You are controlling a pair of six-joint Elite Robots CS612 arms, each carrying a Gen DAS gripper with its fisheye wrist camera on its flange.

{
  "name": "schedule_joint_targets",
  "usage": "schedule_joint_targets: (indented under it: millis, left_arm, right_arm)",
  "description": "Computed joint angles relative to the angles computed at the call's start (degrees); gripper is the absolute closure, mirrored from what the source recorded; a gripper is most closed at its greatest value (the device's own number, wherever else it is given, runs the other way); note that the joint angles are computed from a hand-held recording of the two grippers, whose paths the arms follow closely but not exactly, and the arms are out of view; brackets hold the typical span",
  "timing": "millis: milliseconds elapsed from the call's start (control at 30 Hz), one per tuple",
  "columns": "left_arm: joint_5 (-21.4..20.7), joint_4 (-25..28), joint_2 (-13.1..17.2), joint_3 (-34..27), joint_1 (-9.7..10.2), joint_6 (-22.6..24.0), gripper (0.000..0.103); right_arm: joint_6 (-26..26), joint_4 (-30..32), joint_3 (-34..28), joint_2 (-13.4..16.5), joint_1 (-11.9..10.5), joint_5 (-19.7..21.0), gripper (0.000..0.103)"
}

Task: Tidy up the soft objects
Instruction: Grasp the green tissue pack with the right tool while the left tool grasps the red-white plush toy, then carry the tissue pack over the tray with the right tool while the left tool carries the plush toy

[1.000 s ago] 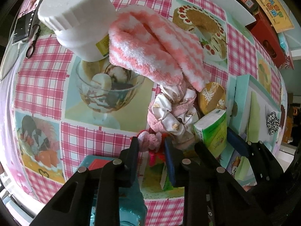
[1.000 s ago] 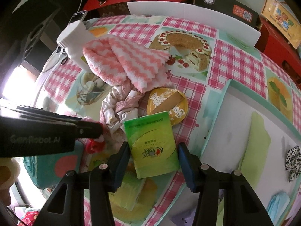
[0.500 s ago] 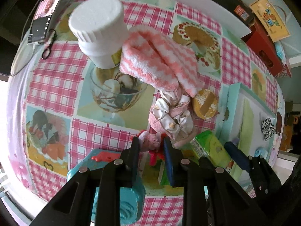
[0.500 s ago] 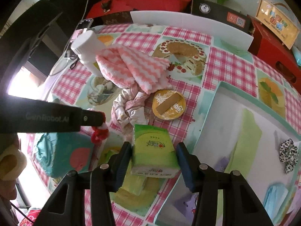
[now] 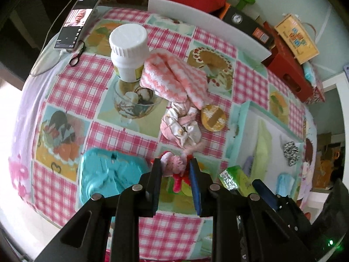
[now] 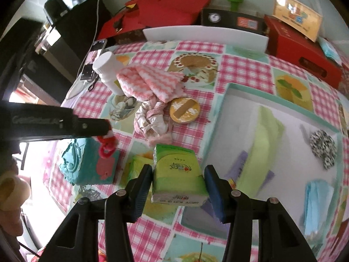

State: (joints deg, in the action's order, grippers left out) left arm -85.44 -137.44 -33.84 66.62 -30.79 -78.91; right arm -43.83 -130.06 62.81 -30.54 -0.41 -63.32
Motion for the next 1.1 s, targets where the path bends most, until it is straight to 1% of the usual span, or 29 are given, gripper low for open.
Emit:
schedule_joint_targets:
  millis: [200,367,433,600,733,1100]
  left_arm:
    - [1.94,-0.33,-0.61,0.25,-1.06,-1.38,0.077]
    - [2.74,-2.4,-1.16,1.41,-1.96,-3.0,0.077]
    - [2.9,-2.83,-1.11,1.44,-2.23,-2.97,0.077]
    - [2.18,-4.44,-0.66,0.94,-2.67,-1.76,0.077]
    - [2.37,-4.02,0.11,-0.85,-3.12,-0.09,0.077]
    - [1.73,0.66,3.22,-7.88,-3.75,4.79,0.077]
  right_arm:
    - [3.16,-1.06,1.16,-0.79,-1.41,0.97,0.05]
    - [5.8,-1.74,1.94,-1.26,-2.62,1.65,0.05]
    - [6.77,-2.15,2.24,-1.42,-3.12,1.62,0.05]
    - [9.16,-2.83,2.38,-1.37,-4.24,1.63,0.05]
    - [11.3,-3.02,1.85,-1.02,-5.17,1.54,0.05]
    - [17.15,-3.88,-0.39,0.52,-7.45,1.33,0.05]
